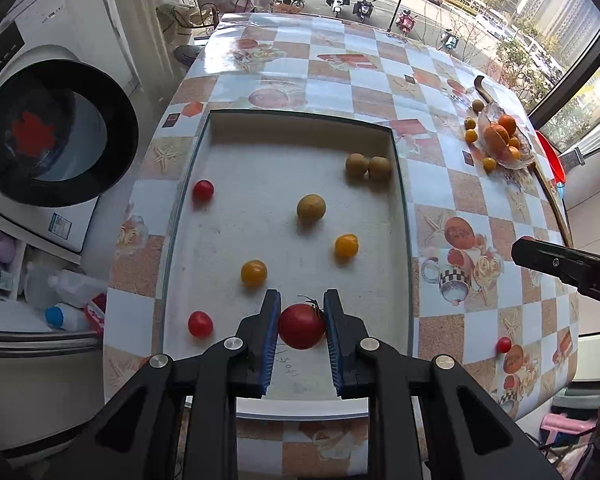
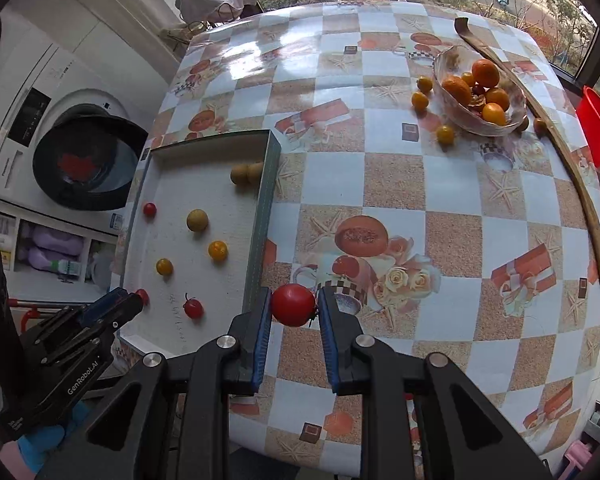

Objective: Organize fruits
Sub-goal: 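Carry both red tomatoes into the white tray and open both grippers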

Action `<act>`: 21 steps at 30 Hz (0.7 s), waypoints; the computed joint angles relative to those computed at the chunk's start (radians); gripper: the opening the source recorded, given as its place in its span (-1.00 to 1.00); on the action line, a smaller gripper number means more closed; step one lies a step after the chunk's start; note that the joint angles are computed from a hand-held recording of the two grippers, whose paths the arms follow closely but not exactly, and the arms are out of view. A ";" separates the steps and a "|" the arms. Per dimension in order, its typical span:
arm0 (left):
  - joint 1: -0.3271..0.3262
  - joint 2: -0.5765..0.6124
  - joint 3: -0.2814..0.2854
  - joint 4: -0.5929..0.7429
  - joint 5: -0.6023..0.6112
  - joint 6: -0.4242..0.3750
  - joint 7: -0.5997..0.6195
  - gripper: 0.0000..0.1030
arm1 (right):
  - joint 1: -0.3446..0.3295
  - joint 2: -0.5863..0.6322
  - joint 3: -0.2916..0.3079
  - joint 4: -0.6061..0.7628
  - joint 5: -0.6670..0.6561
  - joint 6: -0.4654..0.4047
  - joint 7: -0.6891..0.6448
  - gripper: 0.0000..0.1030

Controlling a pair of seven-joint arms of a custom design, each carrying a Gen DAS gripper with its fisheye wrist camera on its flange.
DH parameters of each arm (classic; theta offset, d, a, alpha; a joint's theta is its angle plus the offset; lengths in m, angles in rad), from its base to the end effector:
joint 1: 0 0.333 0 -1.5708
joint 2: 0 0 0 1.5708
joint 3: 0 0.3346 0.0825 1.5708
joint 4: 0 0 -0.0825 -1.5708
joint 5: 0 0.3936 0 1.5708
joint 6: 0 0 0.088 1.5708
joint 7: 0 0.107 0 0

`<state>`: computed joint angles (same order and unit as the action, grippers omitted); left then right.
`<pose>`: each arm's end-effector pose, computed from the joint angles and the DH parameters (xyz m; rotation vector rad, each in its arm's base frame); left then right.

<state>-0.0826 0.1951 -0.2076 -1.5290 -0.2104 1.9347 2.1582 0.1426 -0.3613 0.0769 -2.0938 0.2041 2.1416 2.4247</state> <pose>0.6271 -0.1891 0.5850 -1.1337 2.8577 -0.5001 0.4697 0.1194 0.6301 -1.1302 2.4573 0.0806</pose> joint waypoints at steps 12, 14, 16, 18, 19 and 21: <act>-0.032 0.238 -0.027 0.206 0.095 0.059 -0.064 -0.54 | 0.033 0.260 -0.036 0.170 0.042 0.058 -0.146 -0.50; -0.035 0.256 -0.033 0.213 0.107 0.077 -0.057 -0.54 | 0.036 0.293 -0.039 0.184 0.050 0.072 -0.167 -0.50; -0.039 0.273 -0.034 0.220 0.123 0.086 -0.055 -0.54 | 0.040 0.321 -0.041 0.199 0.044 0.079 -0.190 -0.51; -0.041 0.287 -0.035 0.223 0.133 0.094 -0.058 -0.54 | 0.043 0.346 -0.043 0.208 0.044 0.087 -0.211 -0.50; -0.043 0.295 -0.035 0.230 0.139 0.091 -0.061 -0.54 | 0.044 0.357 -0.044 0.213 0.043 0.088 -0.217 -0.50; -0.047 0.307 -0.033 0.235 0.152 0.092 -0.073 -0.54 | 0.047 0.372 -0.046 0.218 0.039 0.085 -0.223 -0.51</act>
<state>-0.1295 0.5022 -0.2406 -1.2937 -0.0588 2.0262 2.0848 0.1896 0.0107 0.0309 -1.8759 0.2429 2.2271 2.2020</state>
